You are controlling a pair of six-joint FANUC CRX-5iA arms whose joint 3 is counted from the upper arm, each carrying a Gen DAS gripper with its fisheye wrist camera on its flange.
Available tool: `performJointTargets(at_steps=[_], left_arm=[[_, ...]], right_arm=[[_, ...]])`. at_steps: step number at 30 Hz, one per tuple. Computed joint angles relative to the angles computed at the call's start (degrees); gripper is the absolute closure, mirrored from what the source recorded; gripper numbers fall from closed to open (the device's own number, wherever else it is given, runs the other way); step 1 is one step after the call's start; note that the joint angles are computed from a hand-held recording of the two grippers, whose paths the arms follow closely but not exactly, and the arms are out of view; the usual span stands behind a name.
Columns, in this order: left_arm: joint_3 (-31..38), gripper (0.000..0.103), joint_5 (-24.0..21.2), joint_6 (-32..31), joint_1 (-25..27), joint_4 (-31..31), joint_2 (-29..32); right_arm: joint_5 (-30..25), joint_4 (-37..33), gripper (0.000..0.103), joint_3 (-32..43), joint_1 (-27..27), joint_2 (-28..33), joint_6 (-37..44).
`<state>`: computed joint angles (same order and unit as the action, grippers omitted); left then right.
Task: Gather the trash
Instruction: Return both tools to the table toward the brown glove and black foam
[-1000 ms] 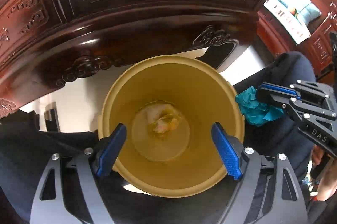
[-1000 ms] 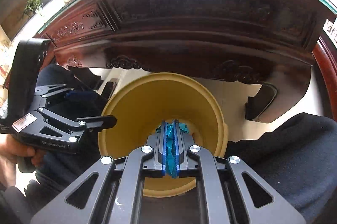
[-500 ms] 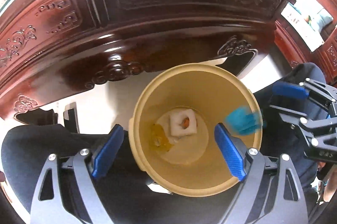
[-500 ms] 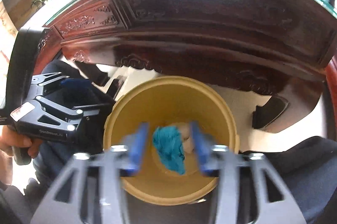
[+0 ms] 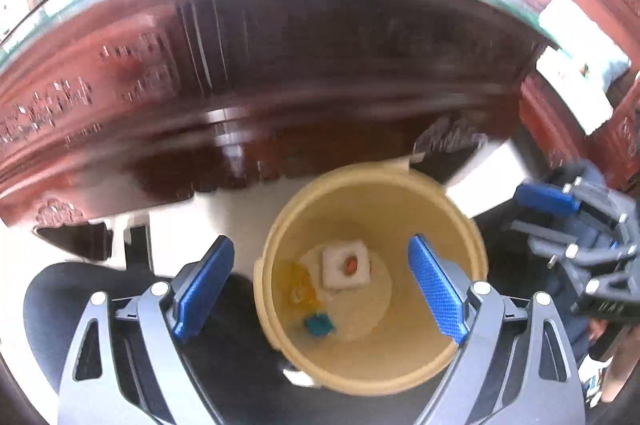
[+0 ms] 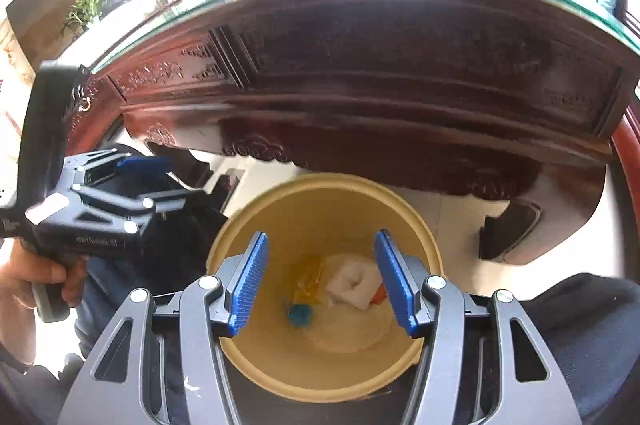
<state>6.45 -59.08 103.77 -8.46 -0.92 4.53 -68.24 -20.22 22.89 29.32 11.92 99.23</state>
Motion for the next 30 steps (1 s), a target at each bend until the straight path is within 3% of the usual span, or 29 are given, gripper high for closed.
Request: performJointTargets(at_steps=[6, 13, 17, 22, 25, 30], left_arm=[[5.5, 0.009, 3.4, 4.4, 0.4, -6.3, -0.8], [16.5, 0.004, 4.5, 10.0, 0.0, -16.7, 1.8], [25.5, 0.004, 2.5, 11.9, 0.6, -21.2, 6.3], [36.2, 0.004, -2.3, 8.9, 2.7, -21.0, 13.5], [42.4, 0.004, -5.7, 5.3, 4.3, -20.7, 18.2], [47.2, 0.004, -8.3, 1.1, 7.3, -15.3, 23.0]], right_arm=[[5.7, -0.5, 0.033, 3.1, 0.5, 0.4, 2.2], [18.5, 3.5, 0.008, 7.8, 2.5, 2.0, 1.2], [22.3, 7.1, 0.008, 12.8, 3.8, 5.1, -1.4], [19.4, 3.4, 0.008, 23.1, 2.9, 11.2, 1.3], [14.6, -0.1, 0.008, 30.8, 1.6, 15.7, 2.2], [9.0, 1.6, 0.008, 41.2, 1.6, 22.4, -0.5]])
